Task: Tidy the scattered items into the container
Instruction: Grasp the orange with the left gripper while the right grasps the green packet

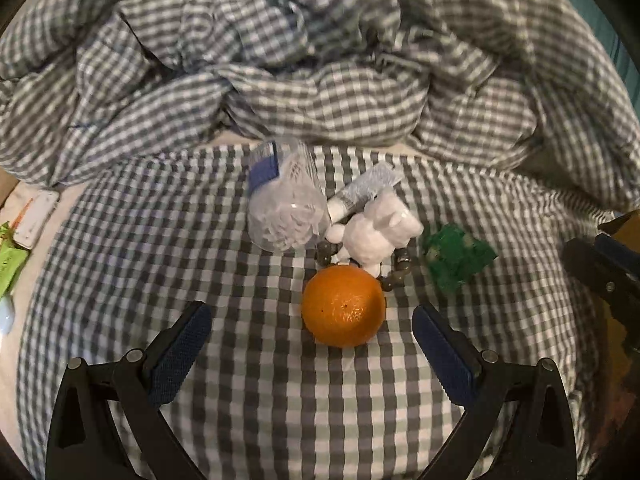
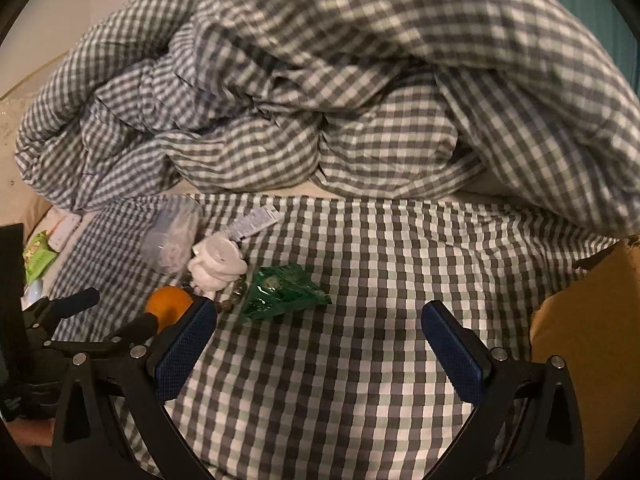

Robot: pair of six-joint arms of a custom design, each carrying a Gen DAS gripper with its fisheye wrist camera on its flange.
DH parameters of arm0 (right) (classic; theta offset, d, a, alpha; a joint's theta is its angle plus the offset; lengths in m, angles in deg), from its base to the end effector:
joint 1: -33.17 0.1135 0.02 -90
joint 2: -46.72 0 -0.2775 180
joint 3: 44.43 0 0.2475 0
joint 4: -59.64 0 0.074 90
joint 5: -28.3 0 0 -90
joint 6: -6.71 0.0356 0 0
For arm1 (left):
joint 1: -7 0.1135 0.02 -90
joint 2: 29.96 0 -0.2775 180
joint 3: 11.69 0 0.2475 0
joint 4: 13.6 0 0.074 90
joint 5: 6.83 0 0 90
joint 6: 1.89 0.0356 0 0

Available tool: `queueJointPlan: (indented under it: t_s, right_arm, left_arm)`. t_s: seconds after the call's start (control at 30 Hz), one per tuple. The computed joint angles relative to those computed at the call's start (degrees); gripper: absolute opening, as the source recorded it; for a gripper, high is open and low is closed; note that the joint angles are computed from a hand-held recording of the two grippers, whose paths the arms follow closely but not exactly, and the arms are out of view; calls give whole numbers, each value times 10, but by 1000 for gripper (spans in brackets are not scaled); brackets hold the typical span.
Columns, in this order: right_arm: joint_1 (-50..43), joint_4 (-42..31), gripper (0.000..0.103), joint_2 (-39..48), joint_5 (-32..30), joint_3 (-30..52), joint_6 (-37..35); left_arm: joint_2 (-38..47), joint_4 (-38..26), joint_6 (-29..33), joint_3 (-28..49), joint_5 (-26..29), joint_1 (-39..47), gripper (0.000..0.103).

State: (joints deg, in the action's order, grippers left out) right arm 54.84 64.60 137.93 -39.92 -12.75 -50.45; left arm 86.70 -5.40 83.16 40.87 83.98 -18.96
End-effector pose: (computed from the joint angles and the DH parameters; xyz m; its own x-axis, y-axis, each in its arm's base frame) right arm 0.2032 0.0665 0.0904 -0.7138 0.2583 -0.6510 0.2905 0.9550 0.0604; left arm 0.2822 -0.1379 0.0481 -0.7801 0.2839 -0.5575 0.3789 0.9235 -0.0600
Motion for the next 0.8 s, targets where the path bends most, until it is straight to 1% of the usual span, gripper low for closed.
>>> queueJointPlan:
  t_s: [0.1, 0.2, 0.3, 0.33, 0.4, 0.43, 0.5, 0.57, 0.8]
  right_arm:
    - [-19, 37, 102, 31, -16, -4, -5]
    - [-30, 55, 102, 56, -27, -1, -11]
    - [-40, 78, 102, 82, -40, 3, -19]
    - [-42, 81, 102, 88, -43, 6, -22]
    - [-46, 83, 102, 106, -44, 16, -33]
    - [-48, 83, 102, 112, -45, 20, -35]
    - [-54, 94, 102, 125, -53, 23, -36]
    - [-56, 103, 102, 137, -60, 25, -36]
    - [-37, 107, 102, 194, -62, 64, -35]
  left_arm:
    - [36, 2, -1, 23, -1, -8, 100]
    - [66, 6, -3, 42, -6, -15, 99]
    - [91, 5, -9, 61, -8, -17, 92]
    - [101, 1, -11, 71, -8, -17, 85]
    - [117, -1, -12, 80, 12, -12, 72]
    - [127, -2, -14, 86, 29, -8, 58]
    - [127, 21, -16, 74, 15, -15, 58]
    - [122, 29, -14, 66, 4, -22, 57]
    - [87, 31, -14, 34, 11, 2, 57]
